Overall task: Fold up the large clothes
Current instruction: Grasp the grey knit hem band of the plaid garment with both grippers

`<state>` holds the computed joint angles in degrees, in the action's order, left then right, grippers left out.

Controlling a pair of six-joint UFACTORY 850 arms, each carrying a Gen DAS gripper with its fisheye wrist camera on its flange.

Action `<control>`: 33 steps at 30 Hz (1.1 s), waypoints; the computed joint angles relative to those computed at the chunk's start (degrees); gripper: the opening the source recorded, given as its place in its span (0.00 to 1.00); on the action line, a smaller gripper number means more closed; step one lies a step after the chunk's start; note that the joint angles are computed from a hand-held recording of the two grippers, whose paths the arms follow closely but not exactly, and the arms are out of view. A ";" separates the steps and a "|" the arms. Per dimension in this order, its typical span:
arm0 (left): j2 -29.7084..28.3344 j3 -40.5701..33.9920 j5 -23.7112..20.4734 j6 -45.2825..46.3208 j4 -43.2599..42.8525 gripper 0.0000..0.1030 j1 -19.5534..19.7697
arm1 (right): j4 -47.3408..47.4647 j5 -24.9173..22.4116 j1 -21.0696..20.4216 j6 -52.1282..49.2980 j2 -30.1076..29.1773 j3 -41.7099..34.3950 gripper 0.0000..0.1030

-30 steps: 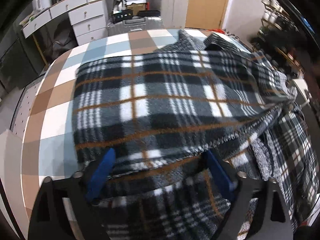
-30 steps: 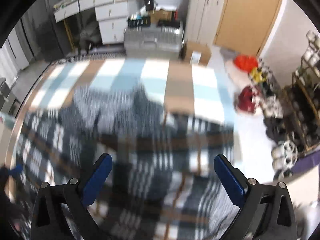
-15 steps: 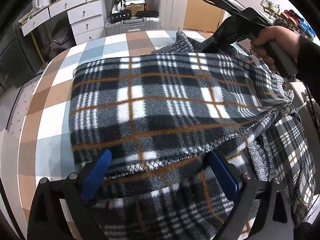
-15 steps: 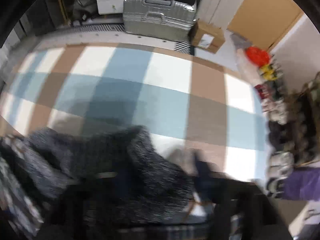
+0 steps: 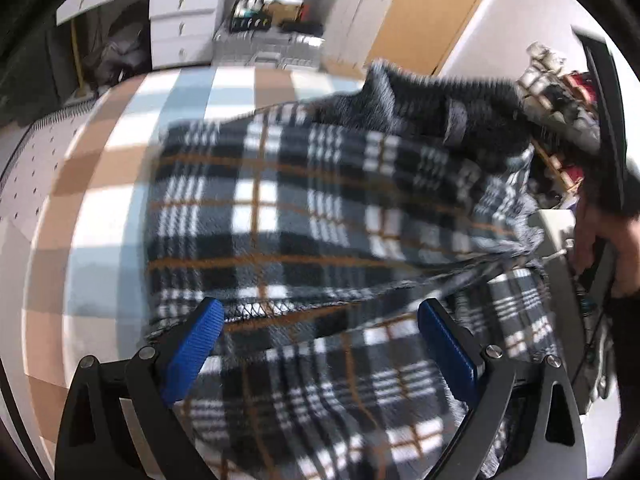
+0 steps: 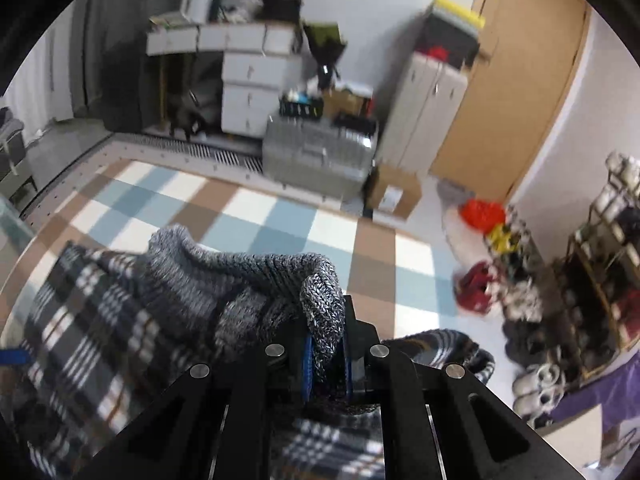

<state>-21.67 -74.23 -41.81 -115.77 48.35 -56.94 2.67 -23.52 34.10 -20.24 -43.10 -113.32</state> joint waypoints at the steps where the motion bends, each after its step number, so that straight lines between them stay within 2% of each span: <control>1: 0.06 -0.69 -2.78 -0.87 1.36 0.92 -0.67 | 1.22 1.72 0.05 -1.34 1.71 2.71 0.09; 2: 0.18 -1.45 -6.29 -2.25 3.87 0.92 -1.46 | 2.63 3.41 -0.03 -2.79 3.50 5.47 0.09; 4: -0.56 -3.42 -10.73 -2.20 5.32 0.92 -1.64 | 3.85 3.93 -0.18 -3.60 3.94 6.25 0.09; 7: -3.49 -8.60 -12.31 9.87 1.44 0.92 1.30 | 7.27 3.96 -0.75 -4.79 4.68 7.35 0.09; 9: -7.85 -14.71 -18.49 18.26 1.15 0.93 2.95 | 9.25 3.60 -1.02 -5.84 4.51 7.00 0.09; 11: -11.80 -20.33 -21.03 27.50 1.07 0.93 4.63 | 10.63 3.97 -1.09 -6.97 5.19 7.81 0.09; 13: -14.84 -24.64 -22.52 32.82 0.84 0.93 5.71 | 11.90 3.65 -1.12 -7.89 5.36 8.03 0.09; 17: -15.42 -25.23 -17.72 37.07 3.46 0.93 6.60 | 15.58 2.86 -1.57 -10.94 5.02 7.63 0.09; 19: -16.85 -26.72 -20.07 38.57 4.55 0.93 6.90 | 18.25 2.83 -1.92 -13.24 5.09 7.68 0.09; 20: -17.27 -27.05 -19.45 39.22 4.46 0.93 7.48 | 19.63 2.54 -2.14 -14.48 4.88 7.38 0.09; 25: -15.56 -22.87 -13.66 37.26 4.08 0.91 10.21 | 21.65 2.07 -2.84 -16.00 4.50 7.41 0.09; 26: -14.75 -21.03 -11.03 36.61 3.53 0.76 11.12 | 21.68 1.87 -2.87 -16.08 4.33 7.26 0.09; 27: -14.04 -20.01 -9.14 35.84 3.03 0.44 11.52 | 21.76 1.61 -2.89 -16.44 4.16 7.08 0.09; 28: -12.96 -18.44 -5.27 35.20 1.33 0.29 12.31 | 21.65 1.53 -2.86 -17.05 4.12 7.06 0.09; 29: -11.86 -17.17 -1.89 34.26 -0.87 0.08 12.79 | 22.02 1.48 -2.84 -18.04 4.20 7.19 0.09; 30: -10.68 -15.61 1.71 31.79 -1.74 0.08 13.26 | 22.81 1.23 -2.83 -19.29 4.35 7.37 0.09; 31: -9.90 -14.67 3.21 28.46 -0.21 0.07 13.22 | 23.25 1.36 -2.83 -20.17 4.73 7.88 0.09; 33: -9.29 -14.04 2.73 24.80 2.96 0.07 12.13 | 24.64 2.99 -2.79 -22.42 6.18 9.99 0.09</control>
<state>-30.96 -88.27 -39.09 -90.97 51.31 -44.82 27.32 -20.53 31.31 -42.67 -36.92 -103.33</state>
